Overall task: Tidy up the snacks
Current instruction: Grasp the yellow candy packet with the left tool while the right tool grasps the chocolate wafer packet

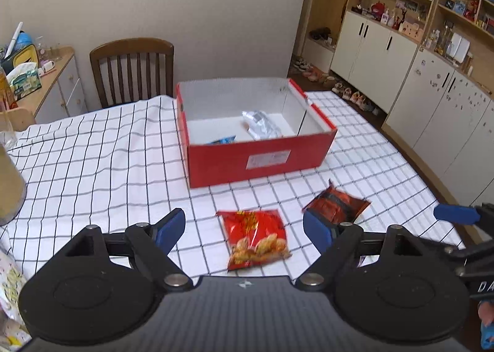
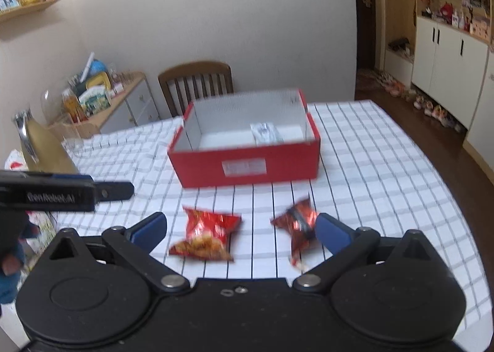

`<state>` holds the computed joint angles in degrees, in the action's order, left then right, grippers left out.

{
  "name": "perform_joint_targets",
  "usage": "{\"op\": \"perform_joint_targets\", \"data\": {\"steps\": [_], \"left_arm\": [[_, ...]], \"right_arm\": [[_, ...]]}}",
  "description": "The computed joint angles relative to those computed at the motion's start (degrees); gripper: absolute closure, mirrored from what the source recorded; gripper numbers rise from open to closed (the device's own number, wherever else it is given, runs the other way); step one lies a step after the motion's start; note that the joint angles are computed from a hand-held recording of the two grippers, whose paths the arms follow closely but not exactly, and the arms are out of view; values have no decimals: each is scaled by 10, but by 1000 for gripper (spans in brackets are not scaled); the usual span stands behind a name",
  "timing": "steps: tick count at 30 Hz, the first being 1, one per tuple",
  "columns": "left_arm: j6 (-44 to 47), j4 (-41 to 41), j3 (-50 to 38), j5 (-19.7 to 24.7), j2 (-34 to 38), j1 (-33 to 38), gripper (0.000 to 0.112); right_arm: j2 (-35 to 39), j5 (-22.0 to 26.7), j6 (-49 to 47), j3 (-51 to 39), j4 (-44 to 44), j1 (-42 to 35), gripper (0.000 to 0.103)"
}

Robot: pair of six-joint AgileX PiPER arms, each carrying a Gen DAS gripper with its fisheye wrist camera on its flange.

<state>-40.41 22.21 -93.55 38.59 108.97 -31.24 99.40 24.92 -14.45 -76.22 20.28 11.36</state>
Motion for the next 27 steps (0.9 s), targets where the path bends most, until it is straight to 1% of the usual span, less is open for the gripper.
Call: {"op": "perform_joint_targets", "data": {"steps": [4, 9, 13, 15, 19, 23, 25, 27], "left_arm": [[-18, 3, 39, -11, -4, -1, 29], [-20, -17, 69, -18, 9, 3, 29], [-3, -67, 81, -19, 29, 18, 29], [1, -81, 82, -15, 40, 23, 29], [2, -111, 85, -10, 58, 36, 29], [18, -167, 85, -11, 72, 52, 29], [16, -178, 79, -10, 79, 54, 29], [18, -188, 63, 0, 90, 55, 29]], "right_arm": [[-8, -21, 29, 54, -16, 7, 1], [-11, -42, 73, 103, -47, 24, 1], [0, -43, 95, 119, -58, 35, 3], [8, -46, 119, 124, -82, 42, 3], [31, -35, 164, 120, -124, 51, 7], [51, -25, 181, 114, -131, 54, 9], [60, -11, 171, 110, -109, 52, 12], [66, -2, 161, 108, -84, 49, 13]]}}
